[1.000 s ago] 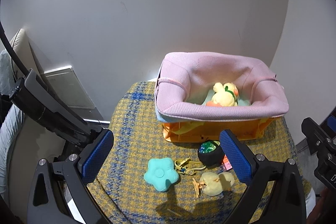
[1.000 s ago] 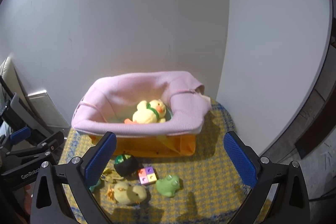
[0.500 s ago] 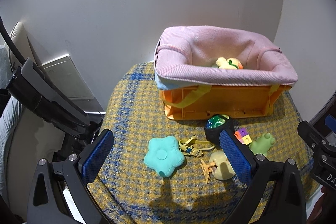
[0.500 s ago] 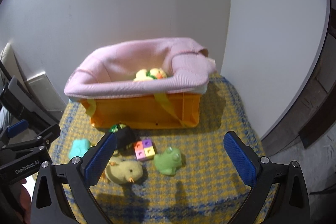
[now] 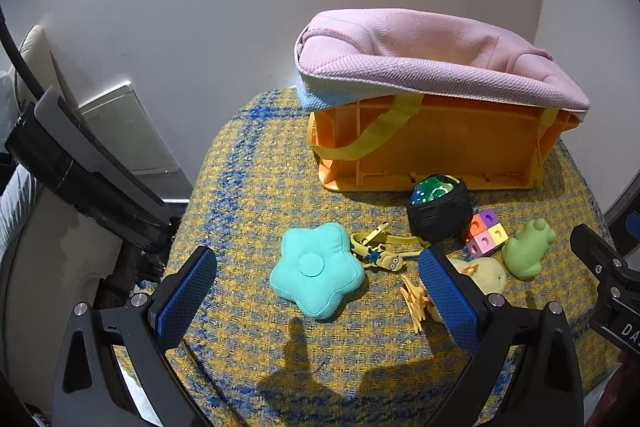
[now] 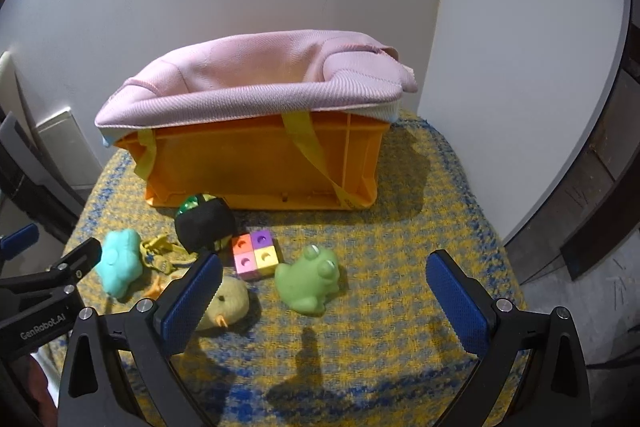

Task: Organize objects
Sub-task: 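Withdraw both tools from the basket back toward the remaining toys, then grasp the teal star cushion with the left gripper while the right gripper grasps the green frog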

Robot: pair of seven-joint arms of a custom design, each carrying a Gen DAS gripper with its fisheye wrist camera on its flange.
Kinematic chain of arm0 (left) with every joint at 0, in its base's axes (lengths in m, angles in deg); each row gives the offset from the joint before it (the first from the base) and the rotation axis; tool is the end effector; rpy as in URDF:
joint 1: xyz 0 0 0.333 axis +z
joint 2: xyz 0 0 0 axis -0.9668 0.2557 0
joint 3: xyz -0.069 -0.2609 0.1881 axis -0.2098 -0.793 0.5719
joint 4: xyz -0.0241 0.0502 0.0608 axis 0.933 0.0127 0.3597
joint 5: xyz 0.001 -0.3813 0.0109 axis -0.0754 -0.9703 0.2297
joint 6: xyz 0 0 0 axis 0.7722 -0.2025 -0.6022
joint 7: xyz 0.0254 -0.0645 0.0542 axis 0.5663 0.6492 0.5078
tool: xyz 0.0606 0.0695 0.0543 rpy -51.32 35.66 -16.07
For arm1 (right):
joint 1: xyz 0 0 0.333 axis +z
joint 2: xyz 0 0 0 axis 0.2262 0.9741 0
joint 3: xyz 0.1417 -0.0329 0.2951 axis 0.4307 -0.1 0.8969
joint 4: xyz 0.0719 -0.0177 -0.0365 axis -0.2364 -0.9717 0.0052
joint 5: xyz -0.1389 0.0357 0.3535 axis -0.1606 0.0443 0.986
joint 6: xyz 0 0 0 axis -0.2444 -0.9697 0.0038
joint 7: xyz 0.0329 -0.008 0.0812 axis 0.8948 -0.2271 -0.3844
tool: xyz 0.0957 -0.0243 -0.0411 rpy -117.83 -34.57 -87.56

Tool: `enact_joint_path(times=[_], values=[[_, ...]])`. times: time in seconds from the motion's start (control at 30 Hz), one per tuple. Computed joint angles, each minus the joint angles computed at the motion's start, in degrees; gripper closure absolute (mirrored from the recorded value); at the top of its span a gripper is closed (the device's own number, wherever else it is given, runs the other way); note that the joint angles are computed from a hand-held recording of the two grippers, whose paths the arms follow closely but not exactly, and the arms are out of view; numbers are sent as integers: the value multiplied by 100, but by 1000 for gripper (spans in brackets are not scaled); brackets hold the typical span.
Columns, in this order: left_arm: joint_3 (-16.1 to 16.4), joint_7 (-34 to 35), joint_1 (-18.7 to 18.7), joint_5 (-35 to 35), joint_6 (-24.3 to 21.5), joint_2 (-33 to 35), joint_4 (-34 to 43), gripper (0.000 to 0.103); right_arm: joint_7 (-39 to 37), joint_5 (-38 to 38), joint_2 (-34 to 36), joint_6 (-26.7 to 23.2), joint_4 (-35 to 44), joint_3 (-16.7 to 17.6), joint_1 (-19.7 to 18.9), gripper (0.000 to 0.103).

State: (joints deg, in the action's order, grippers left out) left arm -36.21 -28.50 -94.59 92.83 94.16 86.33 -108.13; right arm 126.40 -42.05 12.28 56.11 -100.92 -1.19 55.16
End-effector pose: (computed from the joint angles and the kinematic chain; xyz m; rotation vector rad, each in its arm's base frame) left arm 0.6539 -0.3526 0.4482 -1.4787 2.1071 -0.6585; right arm 0.6028 0.4652 0.4589 -1.2335 2.3003 -0.8526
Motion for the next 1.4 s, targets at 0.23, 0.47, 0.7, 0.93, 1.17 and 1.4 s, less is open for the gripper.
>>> enact_joint_path(times=[0.23, 0.47, 0.7, 0.93, 1.17, 1.4], values=[[72, -130, -1, 49, 66, 79, -120, 0, -58, 83, 194, 5, 148, -4, -4, 1], [97, -171, 2, 112, 79, 304, 9, 0, -82, 114, 343, 22, 241, -56, -2, 1], [53, 49, 41, -96, -151, 701, 465, 0, -146, 237, 566, -1, 464, -111, -37, 1], [-51, 445, 90, -486, -508, 1121, 998, 0, -234, 468, 752, 48, 632, -112, -122, 1], [-75, 642, 118, -700, -503, 1217, 1072, 5, -277, 577, 809, 85, 660, -127, -151, 1], [-82, 791, 86, -723, -360, 1123, 892, 28, -319, 652, 758, 145, 518, -102, -205, 1]])
